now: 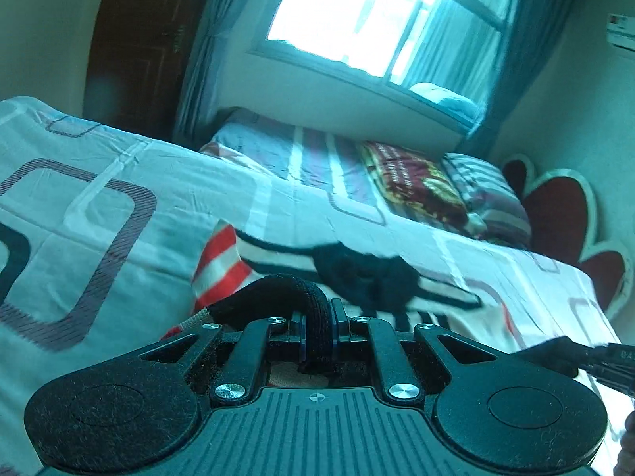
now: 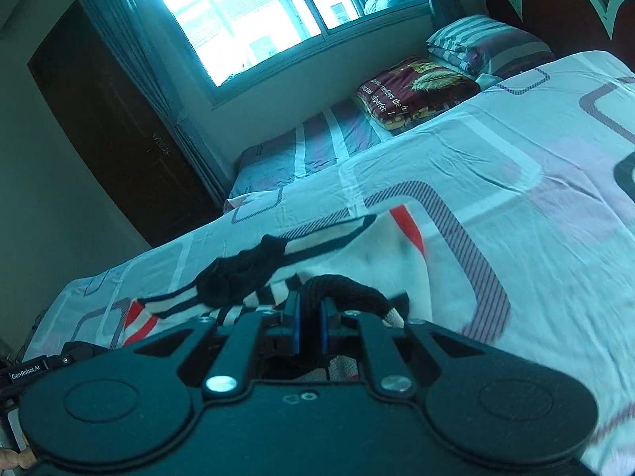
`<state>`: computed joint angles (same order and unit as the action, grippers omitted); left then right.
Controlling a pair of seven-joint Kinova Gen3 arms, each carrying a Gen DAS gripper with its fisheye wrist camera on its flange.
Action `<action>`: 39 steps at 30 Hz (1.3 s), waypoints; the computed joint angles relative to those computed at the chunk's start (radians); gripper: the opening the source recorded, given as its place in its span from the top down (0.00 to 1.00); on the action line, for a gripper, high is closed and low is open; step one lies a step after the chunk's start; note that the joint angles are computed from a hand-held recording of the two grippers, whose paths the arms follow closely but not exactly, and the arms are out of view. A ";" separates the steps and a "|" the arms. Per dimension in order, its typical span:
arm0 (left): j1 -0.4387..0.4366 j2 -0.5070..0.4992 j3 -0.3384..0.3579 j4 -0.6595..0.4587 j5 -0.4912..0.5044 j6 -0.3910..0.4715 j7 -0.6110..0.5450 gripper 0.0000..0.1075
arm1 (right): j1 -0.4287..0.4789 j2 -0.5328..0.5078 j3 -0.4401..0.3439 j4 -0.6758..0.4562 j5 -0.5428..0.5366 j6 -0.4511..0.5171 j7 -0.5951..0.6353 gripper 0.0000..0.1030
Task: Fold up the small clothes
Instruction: 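Lift the black hem with both grippers and fold it toward the collar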
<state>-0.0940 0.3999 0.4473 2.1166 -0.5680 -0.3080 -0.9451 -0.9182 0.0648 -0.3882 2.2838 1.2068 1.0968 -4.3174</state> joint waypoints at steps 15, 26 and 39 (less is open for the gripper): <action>0.299 0.254 -0.197 -0.456 0.361 0.381 -0.230 0.89 | 0.295 0.135 0.178 -0.023 0.241 -0.380 -0.009 0.88; 0.334 0.209 -0.277 -0.420 0.473 0.283 -0.260 0.04 | 0.209 0.164 0.187 -0.060 0.152 -0.137 0.075 0.65; 0.509 0.265 -0.438 -0.425 0.577 0.313 -0.476 0.05 | 0.219 0.307 0.211 -0.206 0.063 -0.197 0.561 0.82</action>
